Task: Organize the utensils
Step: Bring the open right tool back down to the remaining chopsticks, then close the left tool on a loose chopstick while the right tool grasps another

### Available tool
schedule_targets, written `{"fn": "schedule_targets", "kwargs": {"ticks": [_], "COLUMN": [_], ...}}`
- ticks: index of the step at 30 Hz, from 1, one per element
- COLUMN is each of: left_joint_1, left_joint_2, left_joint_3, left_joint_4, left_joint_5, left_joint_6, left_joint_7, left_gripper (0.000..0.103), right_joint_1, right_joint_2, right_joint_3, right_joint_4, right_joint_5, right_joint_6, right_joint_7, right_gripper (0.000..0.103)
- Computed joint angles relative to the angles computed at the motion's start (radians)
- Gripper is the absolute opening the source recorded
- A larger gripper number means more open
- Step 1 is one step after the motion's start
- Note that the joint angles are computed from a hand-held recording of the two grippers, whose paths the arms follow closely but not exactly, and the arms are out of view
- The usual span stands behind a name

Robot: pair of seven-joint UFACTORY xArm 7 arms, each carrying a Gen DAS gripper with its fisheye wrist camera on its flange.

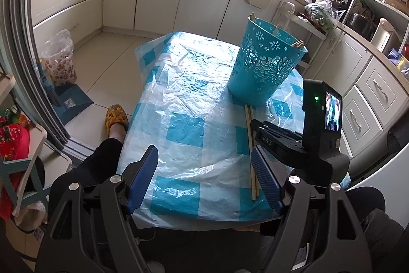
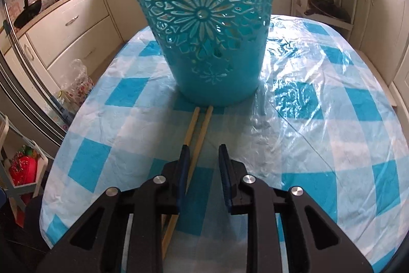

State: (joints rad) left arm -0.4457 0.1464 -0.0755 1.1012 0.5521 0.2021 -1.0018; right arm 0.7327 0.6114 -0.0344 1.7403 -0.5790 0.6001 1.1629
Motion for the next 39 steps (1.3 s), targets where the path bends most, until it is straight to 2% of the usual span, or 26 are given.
{"fn": "schedule_targets", "kwargs": {"ticks": [1,2,3,7,9,12,15,20,25,30,32,35,37,39], "left_joint_1": [0.000,0.001,0.001,0.002,-0.011,-0.028,-0.075,-0.135,-0.166,-0.177,-0.189,-0.190,-0.190,-0.183], "left_joint_2": [0.005,0.009,0.017,0.093,0.151,0.284,0.417,0.599,0.696,0.793,0.813,0.822,0.824,0.815], "left_joint_3": [-0.002,-0.004,-0.006,-0.024,-0.021,-0.030,-0.005,0.038,0.075,0.080,0.096,0.097,0.093,0.078], "left_joint_4": [0.006,0.011,0.020,0.107,0.173,0.335,0.513,0.782,0.943,1.106,1.135,1.150,1.150,1.134], "left_joint_5": [-0.003,-0.008,-0.015,-0.082,-0.113,-0.178,-0.210,-0.242,-0.258,-0.277,-0.270,-0.276,-0.278,-0.290], "left_joint_6": [0.003,0.005,0.007,0.041,0.057,0.118,0.201,0.346,0.429,0.524,0.534,0.530,0.519,0.505], "left_joint_7": [0.005,0.013,0.027,0.132,0.180,0.287,0.356,0.435,0.456,0.502,0.507,0.521,0.539,0.565], "left_gripper": [0.072,0.072,0.072,0.072,0.072,0.072,0.072,0.072,0.071,0.056,0.055,0.046,0.031,0.007], "right_joint_1": [0.000,-0.001,-0.011,-0.032,-0.048,-0.081,-0.116,-0.132,-0.144,-0.142,-0.143,-0.143,-0.141,-0.139], "right_joint_2": [-0.003,-0.005,-0.019,-0.099,-0.162,-0.248,-0.290,-0.301,-0.300,-0.303,-0.302,-0.302,-0.301,-0.299], "right_joint_3": [0.001,0.004,0.012,0.030,0.037,0.052,0.067,0.079,0.082,0.080,0.081,0.080,0.079,0.078], "right_joint_4": [-0.004,-0.006,-0.028,-0.142,-0.233,-0.357,-0.425,-0.448,-0.454,-0.456,-0.455,-0.456,-0.455,-0.450], "right_joint_5": [-0.003,-0.004,-0.001,-0.004,-0.006,-0.001,0.005,-0.022,-0.029,-0.044,-0.047,-0.050,-0.055,-0.060], "right_joint_6": [0.004,0.009,-0.003,-0.021,-0.043,-0.090,-0.138,-0.167,-0.193,-0.192,-0.192,-0.196,-0.195,-0.189], "right_joint_7": [-0.012,-0.023,-0.044,-0.102,-0.093,-0.045,0.002,0.024,0.023,0.024,0.023,0.027,0.029,0.029], "right_gripper": [0.018,0.010,0.007,0.006,0.006,0.006,0.006,0.006,0.006,0.007,0.007,0.007,0.007,0.007]}}
